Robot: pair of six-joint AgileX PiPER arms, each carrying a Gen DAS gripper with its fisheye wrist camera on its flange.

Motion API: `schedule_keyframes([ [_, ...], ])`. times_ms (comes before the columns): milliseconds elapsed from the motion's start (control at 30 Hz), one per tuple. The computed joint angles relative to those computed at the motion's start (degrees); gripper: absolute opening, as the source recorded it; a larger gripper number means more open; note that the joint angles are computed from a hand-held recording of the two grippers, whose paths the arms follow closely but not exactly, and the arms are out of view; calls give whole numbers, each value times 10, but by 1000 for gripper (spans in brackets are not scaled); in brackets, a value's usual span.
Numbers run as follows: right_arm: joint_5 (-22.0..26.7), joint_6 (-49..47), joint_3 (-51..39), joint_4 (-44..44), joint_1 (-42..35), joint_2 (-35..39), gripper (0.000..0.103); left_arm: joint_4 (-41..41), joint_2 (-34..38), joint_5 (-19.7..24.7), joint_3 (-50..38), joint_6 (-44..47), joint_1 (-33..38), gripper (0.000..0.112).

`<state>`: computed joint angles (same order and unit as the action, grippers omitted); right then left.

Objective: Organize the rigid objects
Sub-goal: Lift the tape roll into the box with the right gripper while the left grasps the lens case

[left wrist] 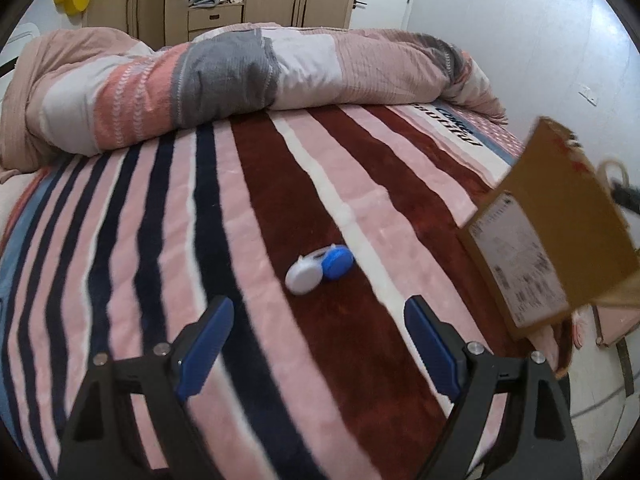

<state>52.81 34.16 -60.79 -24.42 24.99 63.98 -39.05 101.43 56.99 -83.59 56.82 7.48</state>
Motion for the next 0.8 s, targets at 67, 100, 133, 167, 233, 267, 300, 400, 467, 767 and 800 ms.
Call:
schedule_keyframes([
  [67, -18, -15, 19, 19, -23, -5, 20, 13, 25, -33, -8, -30, -27, 85],
  [100, -33, -31, 26, 38, -37, -7, 25, 19, 40, -41, -17, -46, -36, 85],
  [133, -41, -41, 33, 46, -41, -15, 31, 29, 57, -53, -27, -68, -49, 85],
  [167, -47, -38, 38, 44, -38, -18, 33, 36, 67, -59, -33, -79, -56, 85],
  [233, -58, -57, 42, 61, -49, -26, 33, 58, 87, -82, -43, -113, -76, 85],
  [267, -64, -67, 43, 71, -56, -30, 33, 67, 96, -91, -48, -129, -83, 85],
  [300, -71, -64, 48, 72, -55, -34, 33, 72, 104, -97, -51, -142, -89, 84],
  [400, -81, -70, 52, 79, -62, -40, 33, 79, 116, -117, -52, -163, -103, 71],
  [467, -92, -83, 55, 91, -73, -40, 33, 99, 113, -139, -45, -181, -114, 55],
  [767, -100, -81, 54, 94, -61, -38, 33, 41, 61, -121, -12, -125, -81, 55],
  [800, -103, -86, 54, 97, -62, -37, 33, 34, 49, -113, -9, -116, -76, 55],
])
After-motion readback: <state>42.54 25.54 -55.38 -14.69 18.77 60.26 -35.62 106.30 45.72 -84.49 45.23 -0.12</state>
